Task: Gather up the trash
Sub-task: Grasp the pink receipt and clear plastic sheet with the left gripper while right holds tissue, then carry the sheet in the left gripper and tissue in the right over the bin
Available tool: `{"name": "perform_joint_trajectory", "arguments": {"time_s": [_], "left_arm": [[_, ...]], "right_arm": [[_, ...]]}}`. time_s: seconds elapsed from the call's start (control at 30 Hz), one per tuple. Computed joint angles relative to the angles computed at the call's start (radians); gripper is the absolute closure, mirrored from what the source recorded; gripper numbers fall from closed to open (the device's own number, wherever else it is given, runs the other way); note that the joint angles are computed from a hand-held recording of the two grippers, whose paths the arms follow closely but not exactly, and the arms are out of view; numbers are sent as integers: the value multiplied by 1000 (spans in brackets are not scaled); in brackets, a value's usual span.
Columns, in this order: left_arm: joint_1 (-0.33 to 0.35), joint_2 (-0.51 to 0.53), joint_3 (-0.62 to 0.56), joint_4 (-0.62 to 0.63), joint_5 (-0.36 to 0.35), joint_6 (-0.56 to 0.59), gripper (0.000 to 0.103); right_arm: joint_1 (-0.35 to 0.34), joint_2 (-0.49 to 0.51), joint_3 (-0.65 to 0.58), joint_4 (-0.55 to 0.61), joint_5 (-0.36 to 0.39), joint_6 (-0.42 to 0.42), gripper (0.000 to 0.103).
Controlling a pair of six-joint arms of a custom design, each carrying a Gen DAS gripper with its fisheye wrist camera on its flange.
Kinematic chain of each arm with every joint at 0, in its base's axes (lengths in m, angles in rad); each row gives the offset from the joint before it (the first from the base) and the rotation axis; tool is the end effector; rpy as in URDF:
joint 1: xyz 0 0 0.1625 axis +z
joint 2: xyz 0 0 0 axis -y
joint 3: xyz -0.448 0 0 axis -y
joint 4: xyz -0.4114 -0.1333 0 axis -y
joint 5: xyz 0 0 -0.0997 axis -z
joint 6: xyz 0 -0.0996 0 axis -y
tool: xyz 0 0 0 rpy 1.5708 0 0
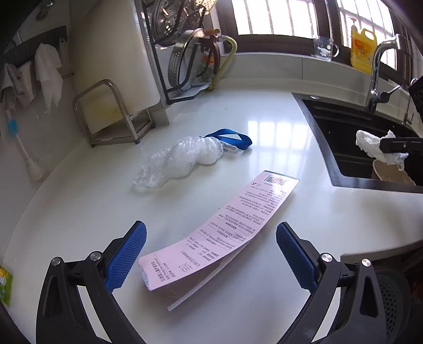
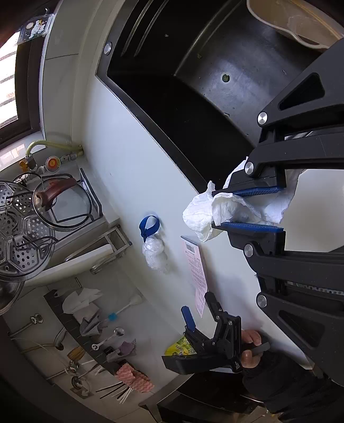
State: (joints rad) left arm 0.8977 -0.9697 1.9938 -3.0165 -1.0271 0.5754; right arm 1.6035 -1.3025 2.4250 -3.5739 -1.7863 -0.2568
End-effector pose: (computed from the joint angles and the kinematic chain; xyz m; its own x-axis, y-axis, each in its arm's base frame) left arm -0.2252 -0.5790 0.1436 -0.3626 0.6970 -0.6187 0.9132 0.3983 -0.0865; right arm 0.1262 -0.4317 0.2387 -0.9443 -0.0331 0.3275 -0.2695 0.6492 -0.7113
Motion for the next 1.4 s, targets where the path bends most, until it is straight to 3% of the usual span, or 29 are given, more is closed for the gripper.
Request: {"name": "perform_joint_trajectory", "arguments": {"time_s": [0.33,0.57,0.87,0.93,1.1,1.4], "left_arm": [[2,56,-48,78,47,76,6],[20,58,-94,172,12,19,7],[55,32,-131,292,-87,-67,43],[60,25,-131,301,-100,-95,60],[62,11,-130,311,-110,-184,88],[-7,-26,-25,163,38,-351,89]], "right_arm": [[-21,-13,3,29,69,3,86],[-17,-12,6,26,79,-9,86],[-20,-12,8,28,91,-12,86],[-21,-10,7,28,93,-13,86],[-17,-4,6,25,84,-19,86],[35,43,3,-18,6,-53,86]]}}
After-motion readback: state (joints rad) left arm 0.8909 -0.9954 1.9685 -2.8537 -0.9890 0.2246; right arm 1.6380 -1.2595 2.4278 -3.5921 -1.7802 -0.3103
